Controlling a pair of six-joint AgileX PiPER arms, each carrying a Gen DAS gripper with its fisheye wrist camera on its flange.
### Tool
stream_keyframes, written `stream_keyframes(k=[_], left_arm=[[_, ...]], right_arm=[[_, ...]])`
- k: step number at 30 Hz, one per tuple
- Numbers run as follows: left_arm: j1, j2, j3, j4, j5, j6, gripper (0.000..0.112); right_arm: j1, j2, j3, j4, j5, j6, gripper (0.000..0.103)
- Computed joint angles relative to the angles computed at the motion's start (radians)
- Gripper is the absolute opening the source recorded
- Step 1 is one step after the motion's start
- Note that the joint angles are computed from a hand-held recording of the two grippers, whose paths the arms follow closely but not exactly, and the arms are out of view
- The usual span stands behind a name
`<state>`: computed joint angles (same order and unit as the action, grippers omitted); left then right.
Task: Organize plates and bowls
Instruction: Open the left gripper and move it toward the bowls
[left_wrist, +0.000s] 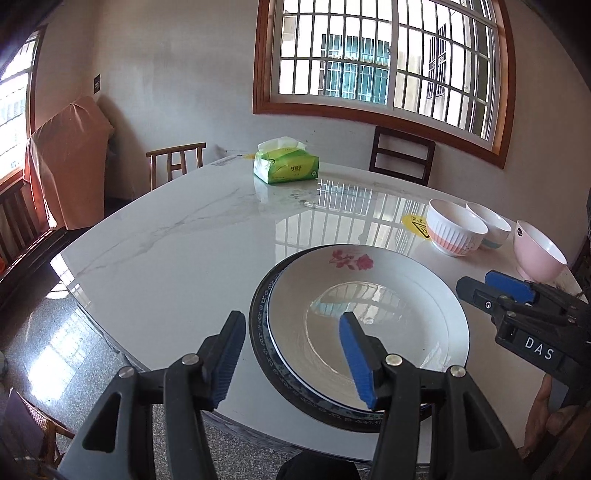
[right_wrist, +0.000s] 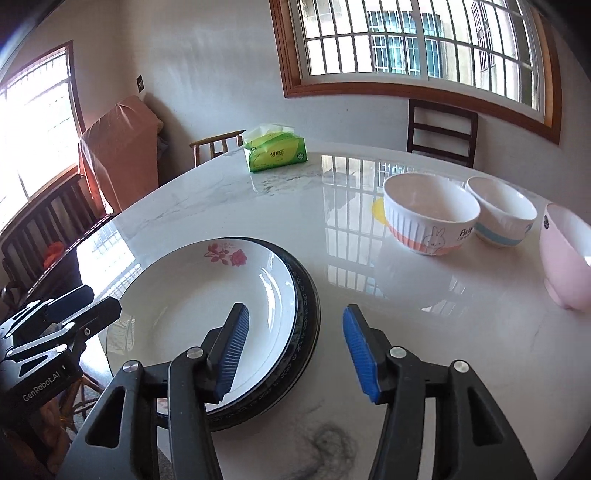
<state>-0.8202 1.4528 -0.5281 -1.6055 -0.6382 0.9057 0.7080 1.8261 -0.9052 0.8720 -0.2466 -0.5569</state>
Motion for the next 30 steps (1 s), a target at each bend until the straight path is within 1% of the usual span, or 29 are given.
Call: stream_keyframes(k=[1, 2, 4, 6, 8, 10, 11, 13, 16, 18, 21, 23, 25, 26, 28, 30], left_arm=[[-0.006, 0.001, -0.002, -0.003, 0.000, 0.005, 0.054], [-0.015, 0.000, -0.003, -0.006, -0.003, 0.007, 0.054], [-0.043, 0.006, -0.014, -0.021, -0.026, 0.018, 0.054], [-0.066, 0.009, -0.026, -0.031, -0.040, 0.031, 0.054], [-0.100, 0.017, -0.043, -0.046, -0.066, 0.047, 0.054], [-0.133, 0.037, -0.069, -0.062, -0.090, 0.071, 0.054], [-0.148, 0.048, -0.083, -0.067, -0.096, 0.079, 0.054], [-0.175, 0.073, -0.114, -0.081, -0.108, 0.100, 0.054], [-0.221, 0.120, -0.175, -0.100, -0.135, 0.134, 0.054], [-0.244, 0.155, -0.220, -0.110, -0.144, 0.164, 0.054], [-0.273, 0.207, -0.297, -0.121, -0.152, 0.208, 0.054], [-0.291, 0.243, -0.347, -0.108, -0.156, 0.225, 0.054], [-0.312, 0.290, -0.411, -0.108, -0.179, 0.259, 0.054], [-0.319, 0.313, -0.444, -0.108, -0.184, 0.278, 0.054], [-0.328, 0.355, -0.503, -0.097, -0.174, 0.305, 0.054], [-0.331, 0.395, -0.560, -0.089, -0.151, 0.325, 0.054]], right_arm=[[0.015, -0.009, 0.013, 0.051, -0.041, -0.051, 0.051], [0.026, -0.018, 0.030, 0.062, -0.084, -0.062, 0.051], [0.041, -0.042, 0.078, 0.045, -0.176, -0.036, 0.054], [0.052, -0.064, 0.135, 0.053, -0.290, -0.022, 0.057], [0.043, -0.089, 0.210, 0.013, -0.406, 0.035, 0.057], [0.036, -0.107, 0.284, 0.020, -0.532, 0.052, 0.067], [0.024, -0.115, 0.322, 0.017, -0.587, 0.071, 0.069], [-0.029, -0.131, 0.392, -0.021, -0.669, 0.126, 0.071], [-0.116, -0.142, 0.477, -0.047, -0.765, 0.170, 0.073], [-0.206, -0.159, 0.532, -0.124, -0.808, 0.237, 0.075], [-0.308, -0.171, 0.593, -0.190, -0.900, 0.305, 0.076], [-0.374, -0.177, 0.617, -0.242, -0.930, 0.331, 0.080], [-0.431, -0.182, 0.642, -0.289, -0.960, 0.383, 0.081], [-0.460, -0.186, 0.646, -0.316, -0.959, 0.410, 0.082], [-0.500, -0.201, 0.648, -0.335, -0.935, 0.449, 0.088], [-0.524, -0.211, 0.646, -0.334, -0.903, 0.464, 0.089]])
